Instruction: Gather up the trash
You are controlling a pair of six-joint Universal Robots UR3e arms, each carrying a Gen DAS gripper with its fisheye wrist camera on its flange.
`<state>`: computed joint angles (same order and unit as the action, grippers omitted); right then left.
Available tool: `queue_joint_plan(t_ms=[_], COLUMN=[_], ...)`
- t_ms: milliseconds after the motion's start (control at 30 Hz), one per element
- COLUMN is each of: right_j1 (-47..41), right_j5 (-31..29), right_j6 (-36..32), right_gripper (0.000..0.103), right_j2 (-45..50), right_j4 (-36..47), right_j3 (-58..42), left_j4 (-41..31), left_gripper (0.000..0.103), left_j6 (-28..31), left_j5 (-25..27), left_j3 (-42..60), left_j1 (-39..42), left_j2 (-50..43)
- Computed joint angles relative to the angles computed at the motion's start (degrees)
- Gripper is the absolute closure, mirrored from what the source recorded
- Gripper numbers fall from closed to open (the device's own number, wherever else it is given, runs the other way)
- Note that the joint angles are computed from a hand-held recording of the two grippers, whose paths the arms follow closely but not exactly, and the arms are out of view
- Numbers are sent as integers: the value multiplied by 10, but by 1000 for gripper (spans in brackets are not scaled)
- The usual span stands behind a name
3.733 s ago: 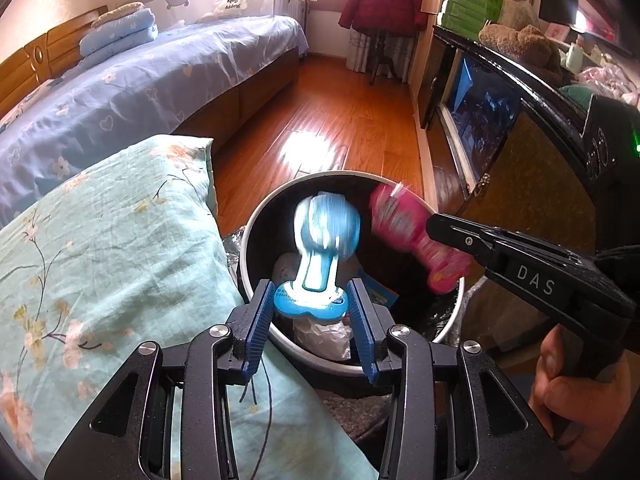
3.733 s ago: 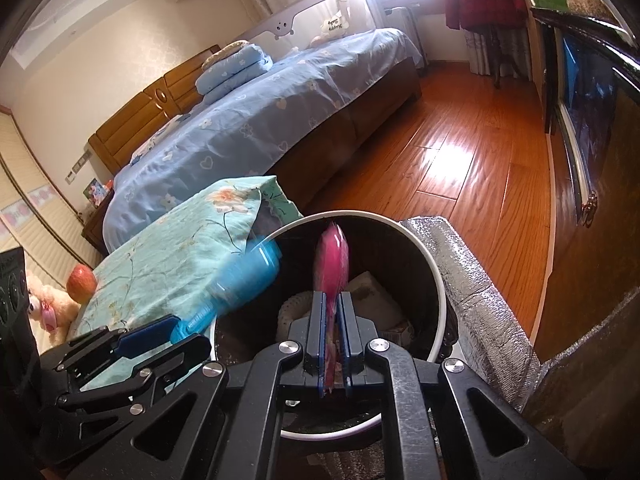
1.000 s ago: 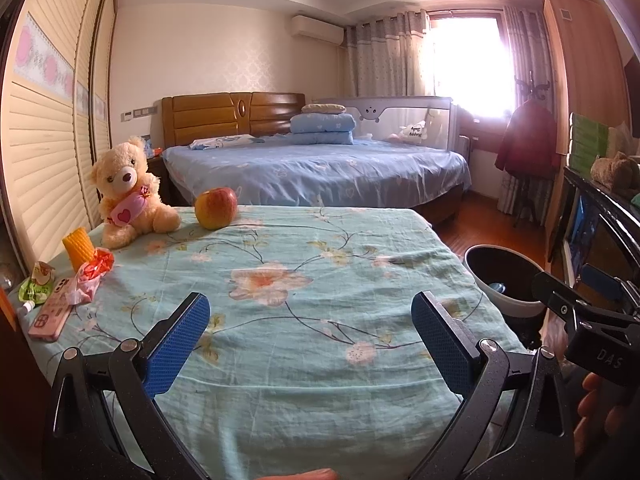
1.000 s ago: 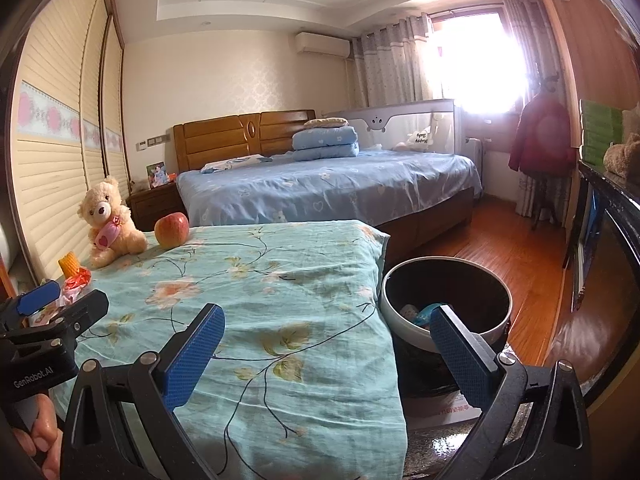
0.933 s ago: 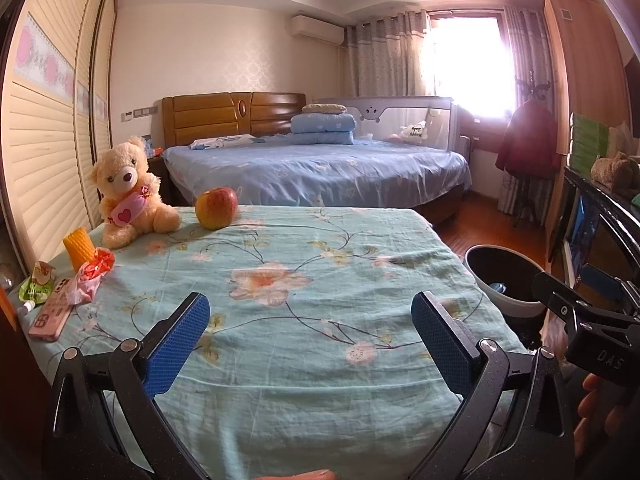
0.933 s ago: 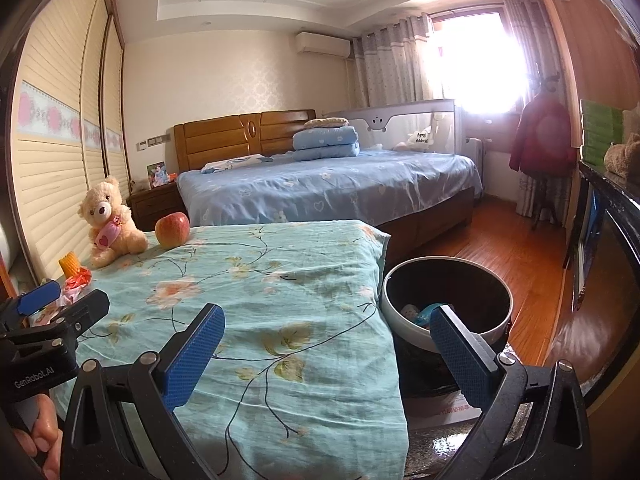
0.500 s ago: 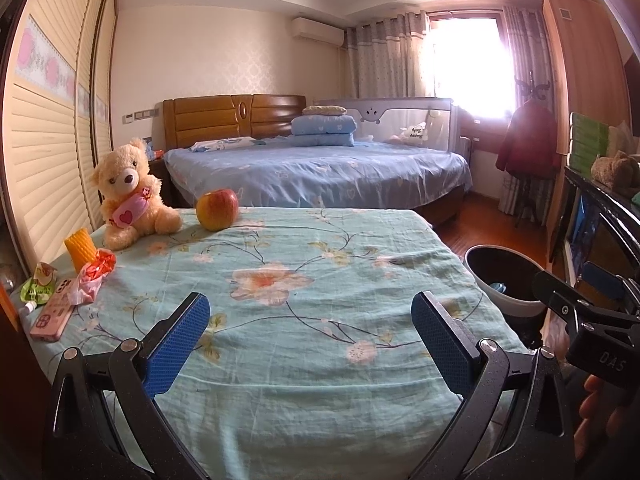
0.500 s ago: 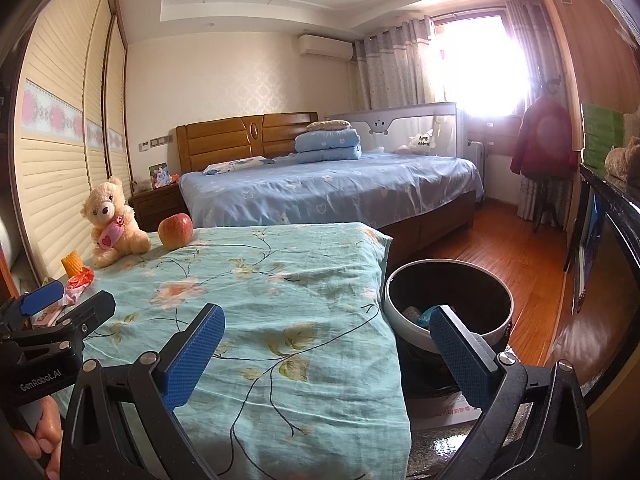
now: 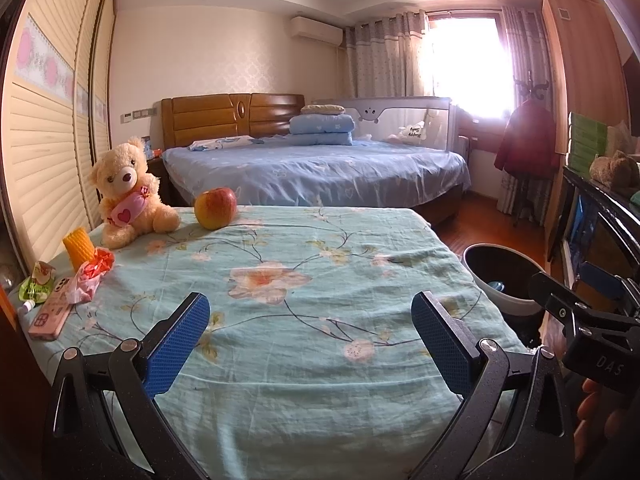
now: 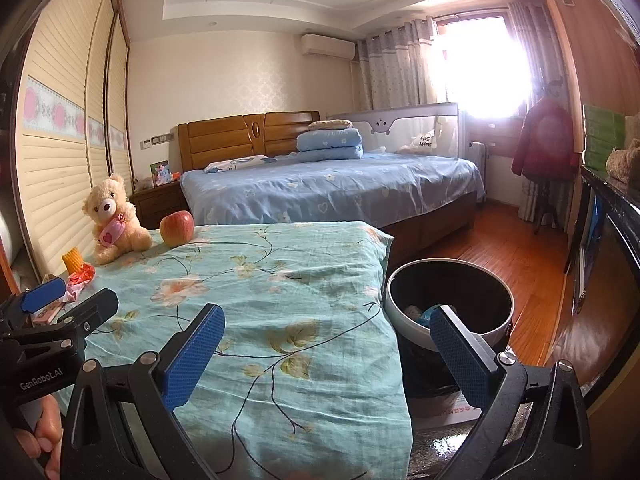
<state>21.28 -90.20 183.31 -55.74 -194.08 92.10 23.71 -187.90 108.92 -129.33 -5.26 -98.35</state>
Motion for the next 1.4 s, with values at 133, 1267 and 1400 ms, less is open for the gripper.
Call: queue_joint_plan(t_ms=[133, 1267, 1400], right_j1=[0, 4, 3], right_j5=[-1, -3, -2], right_j6=[0, 2, 2], right_gripper=[0, 0, 0], right_j2=[0, 2, 2], right_j4=[1, 5, 3], right_j3=[0, -5, -4], left_j4=[1, 4, 3], left_gripper=[0, 0, 0], left_j6=[1, 4, 4], left_j5=[0, -4, -3], left_j3=[0, 5, 6], left_j1=[1, 1, 0], left_j2=[0, -7, -8])
